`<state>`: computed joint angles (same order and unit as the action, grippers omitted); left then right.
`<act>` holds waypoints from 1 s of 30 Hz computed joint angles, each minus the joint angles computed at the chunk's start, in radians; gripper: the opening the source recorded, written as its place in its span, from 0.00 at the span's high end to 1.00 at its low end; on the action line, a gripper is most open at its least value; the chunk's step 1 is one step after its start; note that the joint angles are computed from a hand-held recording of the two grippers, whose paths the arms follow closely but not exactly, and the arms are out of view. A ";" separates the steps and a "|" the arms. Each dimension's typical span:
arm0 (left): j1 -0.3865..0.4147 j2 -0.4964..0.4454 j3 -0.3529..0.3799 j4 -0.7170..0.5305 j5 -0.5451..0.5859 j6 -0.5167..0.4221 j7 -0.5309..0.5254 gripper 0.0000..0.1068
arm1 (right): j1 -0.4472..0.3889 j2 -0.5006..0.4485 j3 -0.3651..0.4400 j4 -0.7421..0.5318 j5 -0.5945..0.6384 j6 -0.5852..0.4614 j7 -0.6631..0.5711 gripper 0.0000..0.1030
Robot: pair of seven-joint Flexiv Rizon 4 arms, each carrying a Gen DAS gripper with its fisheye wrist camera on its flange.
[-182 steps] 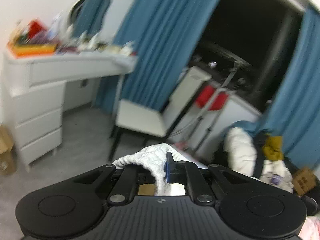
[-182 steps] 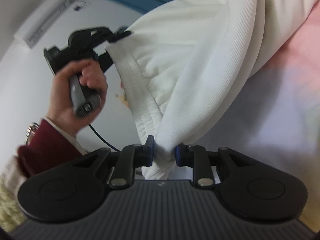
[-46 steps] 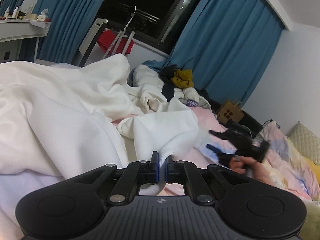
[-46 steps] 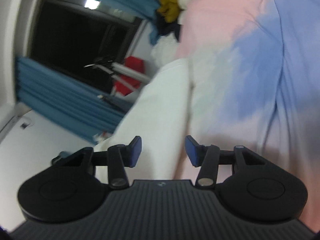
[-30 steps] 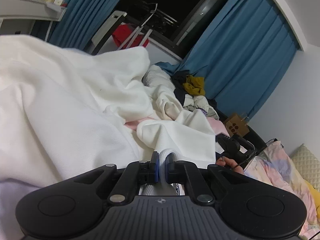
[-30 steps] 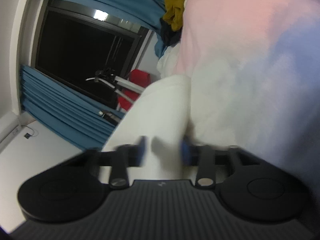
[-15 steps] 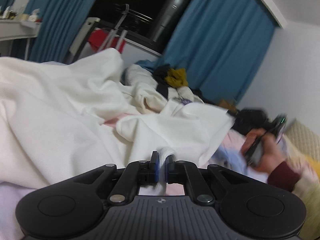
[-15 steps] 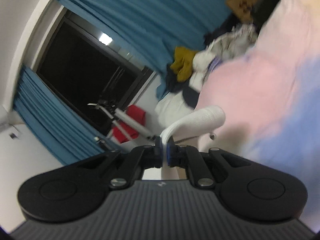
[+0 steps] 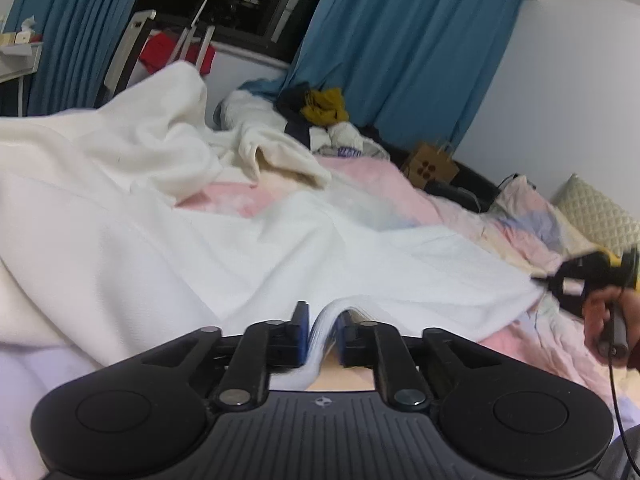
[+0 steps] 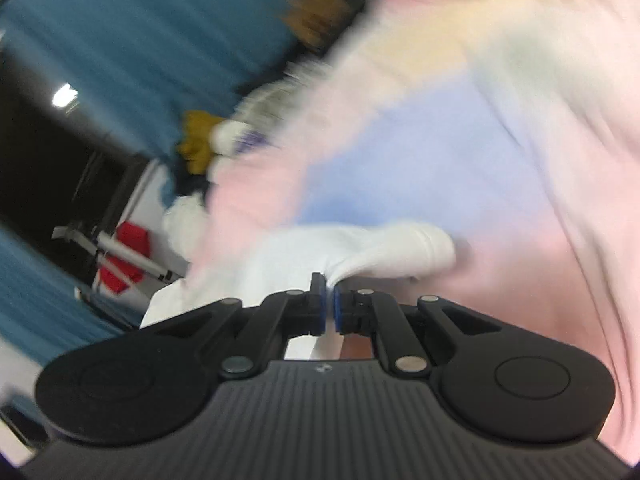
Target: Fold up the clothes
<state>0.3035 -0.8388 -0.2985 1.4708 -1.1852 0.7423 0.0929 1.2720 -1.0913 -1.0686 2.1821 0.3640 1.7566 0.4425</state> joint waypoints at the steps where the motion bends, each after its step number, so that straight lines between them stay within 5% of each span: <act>1: -0.006 0.004 0.011 0.003 0.014 0.003 -0.019 0.82 | -0.032 -0.002 0.050 -0.001 0.047 0.062 0.036 0.93; 2: -0.009 0.007 0.019 0.005 0.030 0.001 -0.034 0.77 | -0.068 -0.003 0.104 -0.006 0.094 0.125 0.067 0.93; 6: -0.012 0.034 0.051 0.027 0.094 0.001 -0.085 0.60 | -0.118 0.018 0.145 -0.023 0.093 0.116 0.016 0.93; 11: 0.028 0.044 0.093 -0.011 0.152 -0.113 -0.367 0.31 | -0.141 0.045 0.181 -0.021 0.085 0.106 -0.024 0.92; 15: 0.062 -0.001 0.114 -0.089 0.148 -0.128 -0.638 0.27 | -0.138 0.040 0.183 -0.020 0.097 0.113 -0.038 0.92; 21: 0.100 -0.178 0.105 -0.303 0.122 -0.048 -1.224 0.27 | -0.140 0.041 0.185 -0.028 0.102 0.089 -0.032 0.90; 24: 0.111 -0.230 0.062 -0.358 0.103 0.019 -1.362 0.27 | -0.128 0.020 0.185 -0.031 0.131 0.094 0.023 0.88; 27: 0.106 -0.266 0.034 -0.412 0.138 0.076 -1.415 0.28 | -0.108 -0.016 0.187 -0.030 0.201 0.116 0.113 0.78; 30: 0.101 -0.299 0.007 -0.465 0.188 0.107 -1.427 0.29 | -0.044 -0.079 0.143 -0.015 0.266 0.075 0.251 0.45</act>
